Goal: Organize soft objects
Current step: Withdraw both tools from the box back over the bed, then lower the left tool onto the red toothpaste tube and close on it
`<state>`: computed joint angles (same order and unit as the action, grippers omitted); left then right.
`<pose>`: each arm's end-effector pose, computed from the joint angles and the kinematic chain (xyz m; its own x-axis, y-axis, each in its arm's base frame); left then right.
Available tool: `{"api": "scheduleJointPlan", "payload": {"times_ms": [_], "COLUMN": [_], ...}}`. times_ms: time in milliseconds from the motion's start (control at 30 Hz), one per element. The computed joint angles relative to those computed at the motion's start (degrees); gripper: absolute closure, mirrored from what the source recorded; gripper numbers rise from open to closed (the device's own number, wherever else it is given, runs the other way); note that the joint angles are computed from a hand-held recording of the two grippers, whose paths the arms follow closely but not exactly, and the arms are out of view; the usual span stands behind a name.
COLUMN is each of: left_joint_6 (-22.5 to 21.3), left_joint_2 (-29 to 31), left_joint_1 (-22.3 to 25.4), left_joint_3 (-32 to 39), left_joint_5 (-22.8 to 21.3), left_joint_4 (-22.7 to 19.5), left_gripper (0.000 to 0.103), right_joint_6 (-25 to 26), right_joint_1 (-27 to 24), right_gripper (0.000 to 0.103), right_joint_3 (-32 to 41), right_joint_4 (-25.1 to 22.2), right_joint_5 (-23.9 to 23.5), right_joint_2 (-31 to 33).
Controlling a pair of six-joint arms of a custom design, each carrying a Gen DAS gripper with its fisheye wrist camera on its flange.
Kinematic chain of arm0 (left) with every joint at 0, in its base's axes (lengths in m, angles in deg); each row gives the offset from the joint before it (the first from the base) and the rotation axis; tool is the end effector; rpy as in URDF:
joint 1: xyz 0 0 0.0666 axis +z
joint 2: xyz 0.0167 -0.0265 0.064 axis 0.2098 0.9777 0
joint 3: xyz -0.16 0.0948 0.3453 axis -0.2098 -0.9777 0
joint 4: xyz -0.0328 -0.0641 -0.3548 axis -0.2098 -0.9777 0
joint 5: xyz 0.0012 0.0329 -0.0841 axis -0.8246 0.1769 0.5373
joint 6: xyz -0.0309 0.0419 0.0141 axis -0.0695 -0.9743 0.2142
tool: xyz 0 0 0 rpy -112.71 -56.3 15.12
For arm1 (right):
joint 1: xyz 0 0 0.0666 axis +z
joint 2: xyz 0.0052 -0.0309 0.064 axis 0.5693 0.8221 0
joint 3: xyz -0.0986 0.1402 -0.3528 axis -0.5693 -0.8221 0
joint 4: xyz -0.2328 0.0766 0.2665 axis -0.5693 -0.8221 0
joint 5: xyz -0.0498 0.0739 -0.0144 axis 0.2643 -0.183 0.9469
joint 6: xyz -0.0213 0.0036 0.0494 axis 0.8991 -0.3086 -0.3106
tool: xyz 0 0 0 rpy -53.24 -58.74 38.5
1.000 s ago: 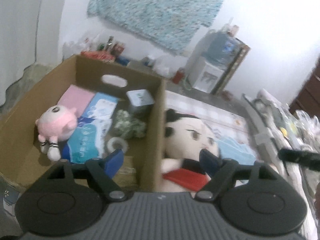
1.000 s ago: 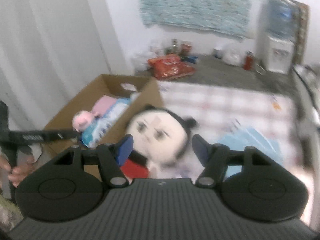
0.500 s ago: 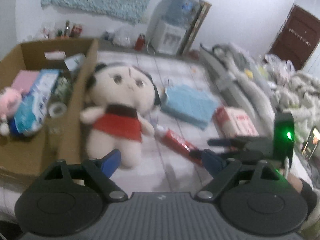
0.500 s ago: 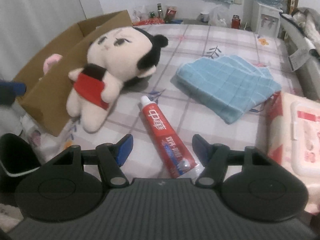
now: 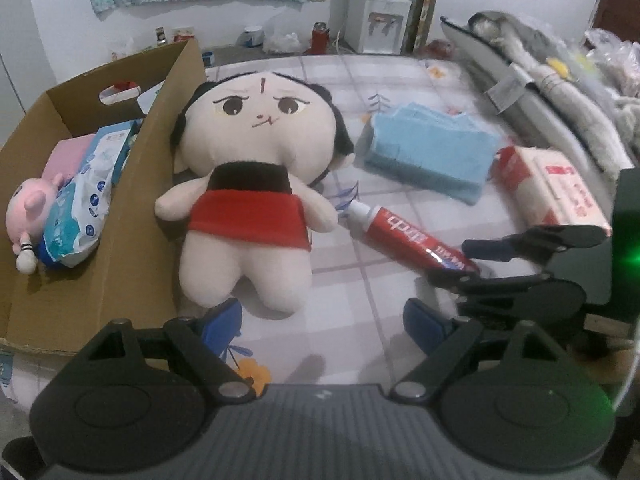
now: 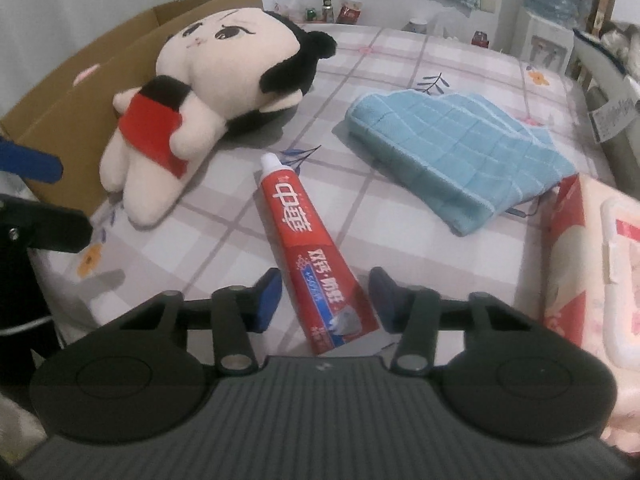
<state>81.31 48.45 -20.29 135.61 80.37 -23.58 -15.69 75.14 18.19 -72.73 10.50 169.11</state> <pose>0.4821 -0.3102 0.3616 -0.6489 0.5539 -0.5217 0.6553 0.7553 -0.0132 0.3886 0.3104 0.2946 -0.7787 0.1988 -0.5951 0.1924 0.9784 0.0752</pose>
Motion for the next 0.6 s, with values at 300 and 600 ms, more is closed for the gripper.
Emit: {"api": "scheduleJointPlan", "payload": {"times_ms": [300,600], "left_joint_6": [-0.57,0.43], "left_joint_2": [-0.04,-0.24], "left_joint_1": [-0.91,-0.60], "left_joint_3": [-1.33,-1.57], "left_joint_5": [-3.28,-2.03], "left_joint_4": [0.93,0.05], "left_gripper": [0.014,0.014], "right_joint_6": [-1.33,-5.49], "right_joint_1": [0.48,2.04], "right_gripper": [0.063,0.064], "right_joint_3": [-0.62,-0.97], "right_joint_4": [-0.04,-1.16], "right_joint_5": [-0.25,-1.21], "right_joint_2": [-0.70,-1.60]}}
